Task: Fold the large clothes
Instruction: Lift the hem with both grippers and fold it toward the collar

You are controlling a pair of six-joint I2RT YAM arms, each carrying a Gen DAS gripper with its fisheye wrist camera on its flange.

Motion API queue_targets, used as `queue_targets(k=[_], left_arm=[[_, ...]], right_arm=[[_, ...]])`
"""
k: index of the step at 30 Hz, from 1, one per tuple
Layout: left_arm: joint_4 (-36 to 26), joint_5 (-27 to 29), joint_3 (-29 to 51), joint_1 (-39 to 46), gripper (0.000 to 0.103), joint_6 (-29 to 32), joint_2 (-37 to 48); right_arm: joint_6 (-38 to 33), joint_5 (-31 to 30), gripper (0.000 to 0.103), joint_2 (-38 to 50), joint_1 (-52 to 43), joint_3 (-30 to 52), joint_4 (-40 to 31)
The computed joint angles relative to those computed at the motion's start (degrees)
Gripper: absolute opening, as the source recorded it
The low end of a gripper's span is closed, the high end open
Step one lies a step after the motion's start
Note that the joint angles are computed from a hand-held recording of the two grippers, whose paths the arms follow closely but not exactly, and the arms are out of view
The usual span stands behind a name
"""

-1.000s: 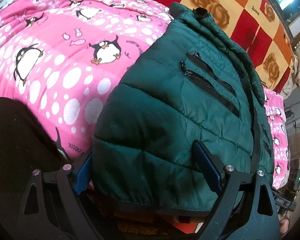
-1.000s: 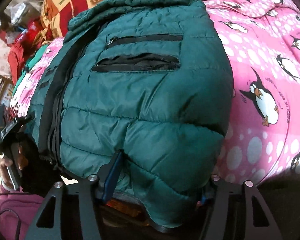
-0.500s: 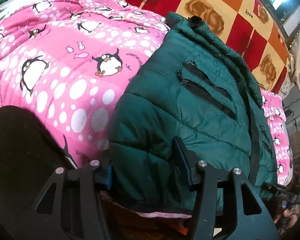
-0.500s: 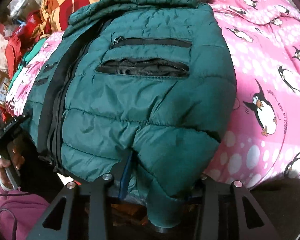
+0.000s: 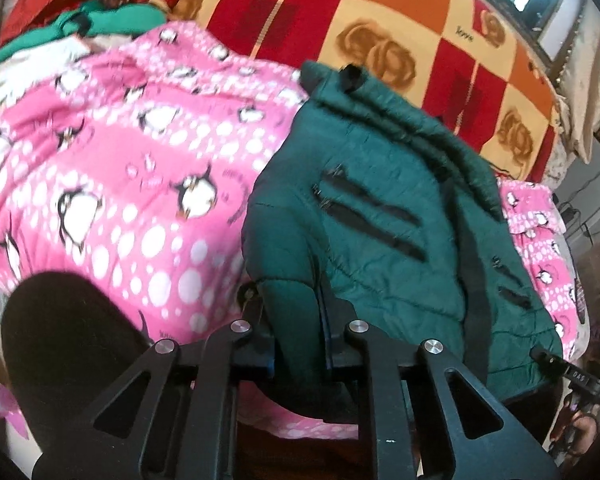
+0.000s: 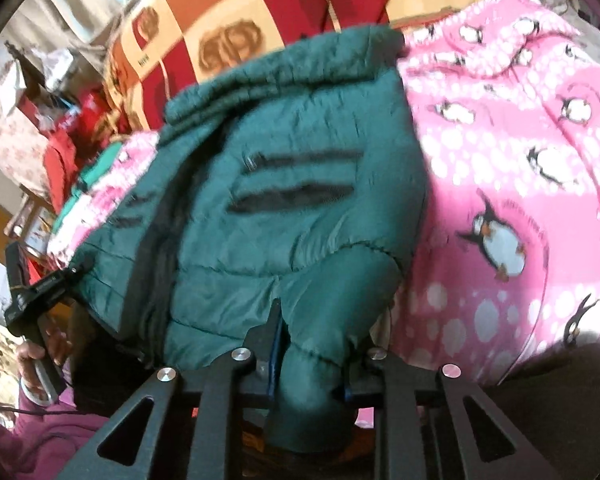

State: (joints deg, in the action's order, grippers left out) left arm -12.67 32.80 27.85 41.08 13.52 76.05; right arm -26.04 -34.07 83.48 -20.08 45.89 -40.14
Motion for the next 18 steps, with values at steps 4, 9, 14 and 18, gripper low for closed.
queue_targets(k=[4, 9, 14, 18], left_arm=[[-3.6, 2.2, 3.4, -0.2, 0.014, -1.0, -2.5], [-5.7, 3.9, 9.0, -1.6, 0.014, -4.0, -3.4], [-4.4, 2.8, 15.6, -4.8, 0.014, -9.2, -1.4], [-2.9, 1.8, 20.4, -6.7, 0.014, -13.1, 2.3]], right_arm=[[-0.4, -4.5, 0.021, -2.5, -1.9, 2.9, -2.5], [4.3, -8.4, 0.02, -2.5, -0.8, 7.1, -0.7], [11.4, -9.9, 0.02, -0.2, 1.2, 12.4, 4.6], [15.1, -8.9, 0.02, 2.7, 2.9, 16.1, 8.9]])
